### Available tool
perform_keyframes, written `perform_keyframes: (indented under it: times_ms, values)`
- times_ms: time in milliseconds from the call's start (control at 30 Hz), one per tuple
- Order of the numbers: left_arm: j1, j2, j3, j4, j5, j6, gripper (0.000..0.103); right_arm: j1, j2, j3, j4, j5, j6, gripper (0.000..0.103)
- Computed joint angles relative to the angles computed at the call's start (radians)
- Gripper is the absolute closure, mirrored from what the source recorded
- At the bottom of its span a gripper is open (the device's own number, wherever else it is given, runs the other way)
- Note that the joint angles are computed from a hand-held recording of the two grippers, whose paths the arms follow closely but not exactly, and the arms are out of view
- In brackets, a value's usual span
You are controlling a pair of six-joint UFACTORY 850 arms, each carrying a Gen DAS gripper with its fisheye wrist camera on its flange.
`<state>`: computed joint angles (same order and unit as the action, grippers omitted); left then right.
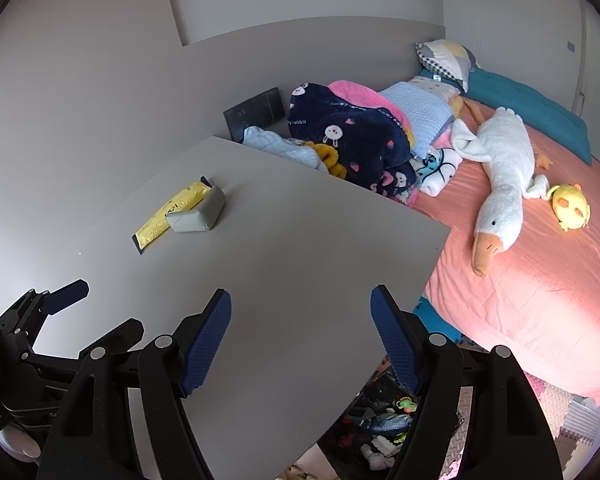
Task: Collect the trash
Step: 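Move both tools back over the desk toward the yellow packet and small box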
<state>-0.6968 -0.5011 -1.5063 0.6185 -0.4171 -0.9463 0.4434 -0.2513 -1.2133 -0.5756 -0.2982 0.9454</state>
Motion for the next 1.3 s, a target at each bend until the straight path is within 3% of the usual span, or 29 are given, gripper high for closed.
perform_keyframes:
  times_ms: [467, 1100, 1300]
  values:
    - [0.089, -0.036, -0.013, 0.04, -0.012, -0.051, 0.005, 0.011, -0.197, -0.228, 0.276, -0.007, -0.291, 0.032]
    - [0.171, -0.113, -0.103, -0.083, -0.011, 0.108, 0.006, -0.005, -0.421, -0.517, 0.604, -0.101, -0.554, 0.038]
    - [0.185, -0.136, -0.129, -0.097, -0.016, 0.121, 0.006, 0.0, -0.48, -0.601, 0.623, -0.135, -0.577, 0.041]
